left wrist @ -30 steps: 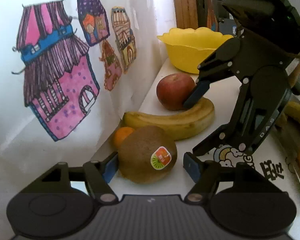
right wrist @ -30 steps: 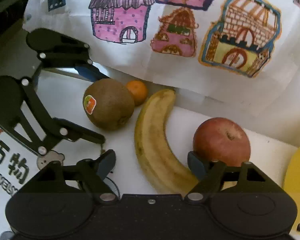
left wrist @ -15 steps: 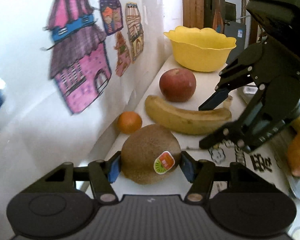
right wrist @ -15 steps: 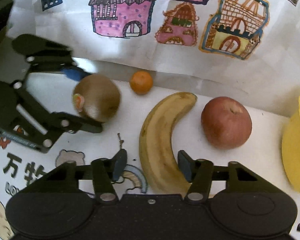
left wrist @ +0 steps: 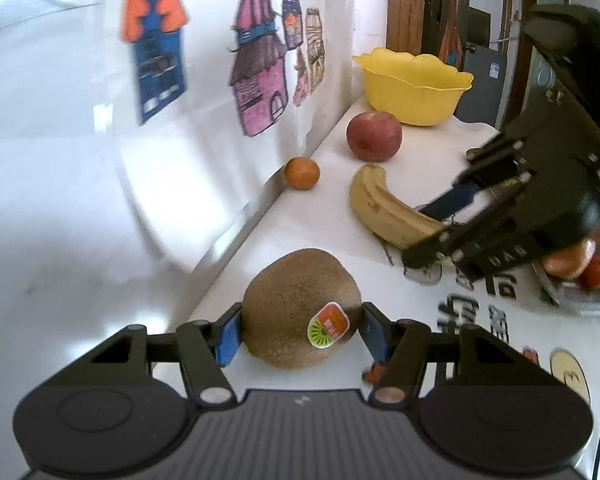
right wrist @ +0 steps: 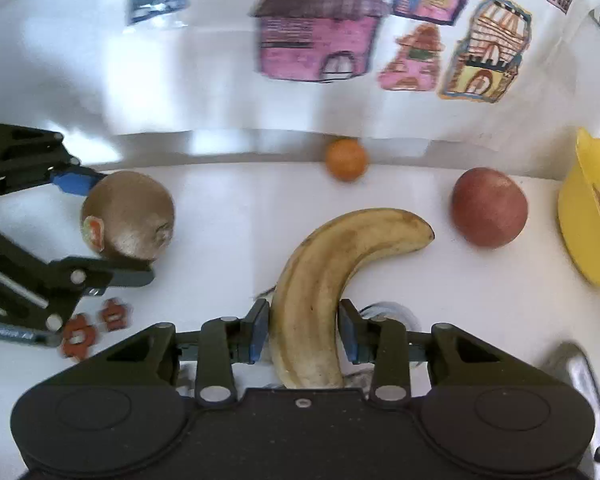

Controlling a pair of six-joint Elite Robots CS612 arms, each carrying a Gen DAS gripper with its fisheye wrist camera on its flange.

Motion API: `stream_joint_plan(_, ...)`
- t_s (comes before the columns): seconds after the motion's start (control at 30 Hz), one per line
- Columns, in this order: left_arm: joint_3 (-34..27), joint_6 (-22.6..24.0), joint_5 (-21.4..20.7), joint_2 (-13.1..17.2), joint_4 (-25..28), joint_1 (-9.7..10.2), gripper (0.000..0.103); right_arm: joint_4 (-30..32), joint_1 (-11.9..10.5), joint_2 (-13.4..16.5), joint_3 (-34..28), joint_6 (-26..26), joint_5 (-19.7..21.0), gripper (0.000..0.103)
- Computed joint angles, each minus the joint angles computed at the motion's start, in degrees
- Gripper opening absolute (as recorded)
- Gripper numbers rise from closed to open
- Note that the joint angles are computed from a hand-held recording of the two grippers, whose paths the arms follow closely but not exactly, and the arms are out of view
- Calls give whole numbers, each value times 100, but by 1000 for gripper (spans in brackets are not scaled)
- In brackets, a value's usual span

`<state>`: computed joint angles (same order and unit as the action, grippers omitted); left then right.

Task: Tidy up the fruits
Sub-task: 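Lift the kiwi with the left gripper while the right gripper moves to the yellow banana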

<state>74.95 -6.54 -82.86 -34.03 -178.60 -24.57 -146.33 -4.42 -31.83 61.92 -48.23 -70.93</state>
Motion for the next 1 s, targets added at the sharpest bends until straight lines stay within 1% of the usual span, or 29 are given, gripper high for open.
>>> stream_joint_plan(0.1, 289, 19, -39, -131, -212, 12, 65, -301, -13, -291, 563, 75, 52, 38)
stream_joint_plan(0.2, 482, 85, -85, -218, -349, 13, 65, -701, -20, -581, 1169, -90, 119, 38)
stream_joint_plan(0.27, 612, 114, -130, -274, -435, 7, 65, -840, -32, -772, 1536, -46, 127, 38)
stream_joint_plan(0.37, 715, 140, -152, -306, -555, -8, 65, -1323, -33, -949, 1997, 43, 162, 38)
stream_joint_plan(0.47, 766, 167, -159, -322, -616, -12, 65, -1716, -41, -982, 2211, 267, 162, 38)
stream_joint_plan(0.5, 769, 168, -147, -318, -636, -14, 66, -1958, -35, -977, 2283, 361, 129, 41)
stream_joint_plan(0.6, 745, 89, -126, -295, -657, -17, 66, -2377, -51, -925, 2345, 807, 201, 43)
stream_joint_plan(0.67, 735, 51, -134, -278, -694, -11, 66, -2562, -69, -880, 2340, 1089, 292, 44)
stream_joint_plan(0.73, 745, 31, -152, -269, -734, 5, 72, -2725, -78, -839, 2335, 1349, 321, 47)
stream_joint_plan(0.87, 698, -82, -203, -233, -785, 32, 75, -2984, -87, -739, 2300, 1908, 348, 52)
stream_joint_plan(0.93, 677, -92, -229, -220, -833, 43, 79, -3069, -99, -705, 2304, 2316, 381, 54)
stream_joint_plan(1.0, 655, -86, -264, -208, -864, 51, 80, -3118, -119, -678, 2318, 2732, 445, 62)
